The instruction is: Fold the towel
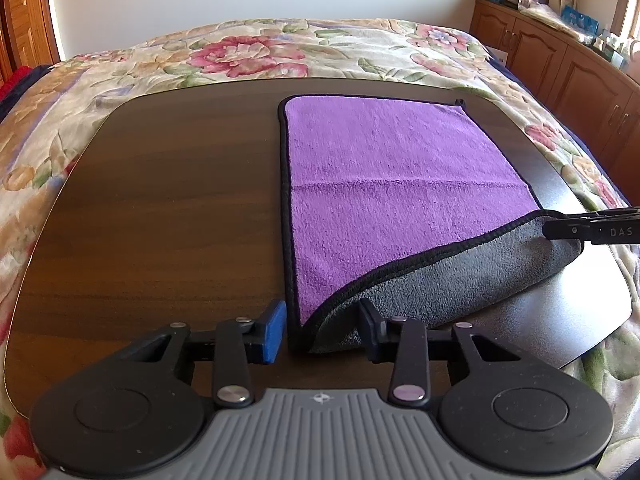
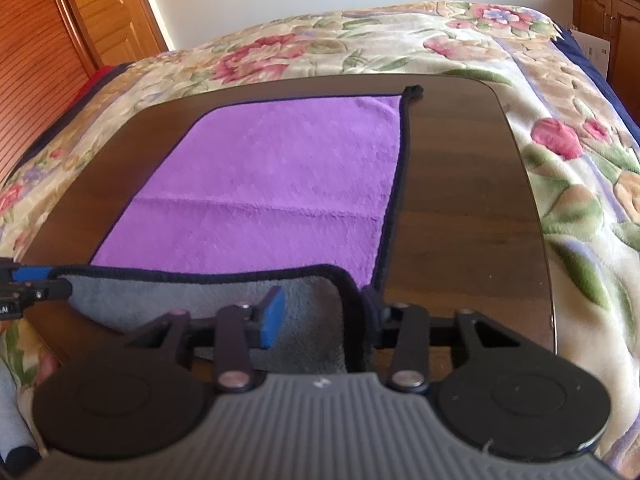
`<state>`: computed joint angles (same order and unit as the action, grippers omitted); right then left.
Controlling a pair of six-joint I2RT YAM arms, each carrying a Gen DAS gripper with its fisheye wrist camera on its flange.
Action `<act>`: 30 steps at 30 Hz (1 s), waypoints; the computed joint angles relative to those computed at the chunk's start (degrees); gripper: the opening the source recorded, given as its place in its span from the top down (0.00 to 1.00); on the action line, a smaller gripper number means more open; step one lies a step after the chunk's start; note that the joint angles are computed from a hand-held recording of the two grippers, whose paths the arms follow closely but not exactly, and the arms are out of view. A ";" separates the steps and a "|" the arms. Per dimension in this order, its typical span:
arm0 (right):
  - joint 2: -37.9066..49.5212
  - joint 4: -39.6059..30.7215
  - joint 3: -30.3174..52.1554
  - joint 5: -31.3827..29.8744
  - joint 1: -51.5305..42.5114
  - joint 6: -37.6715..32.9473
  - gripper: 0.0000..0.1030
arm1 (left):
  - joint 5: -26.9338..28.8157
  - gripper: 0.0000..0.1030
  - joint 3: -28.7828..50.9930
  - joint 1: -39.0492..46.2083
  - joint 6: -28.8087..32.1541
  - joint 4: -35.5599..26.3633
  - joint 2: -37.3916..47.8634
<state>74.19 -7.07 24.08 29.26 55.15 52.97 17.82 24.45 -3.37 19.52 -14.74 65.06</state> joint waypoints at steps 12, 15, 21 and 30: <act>-0.91 -0.57 -0.31 0.35 -0.11 -0.50 0.92 | 0.86 0.75 0.46 0.64 0.53 -0.42 1.30; -1.27 -0.43 -0.45 0.66 -0.09 -0.55 0.94 | 0.71 0.84 0.33 0.46 0.30 -0.20 1.21; -1.56 0.16 -0.68 1.01 -0.06 -0.71 0.96 | 1.00 0.91 0.16 0.48 0.41 -0.37 0.55; -2.47 -0.51 -0.28 2.55 0.98 -0.73 0.96 | 1.35 0.92 0.52 0.68 0.46 -1.04 -0.09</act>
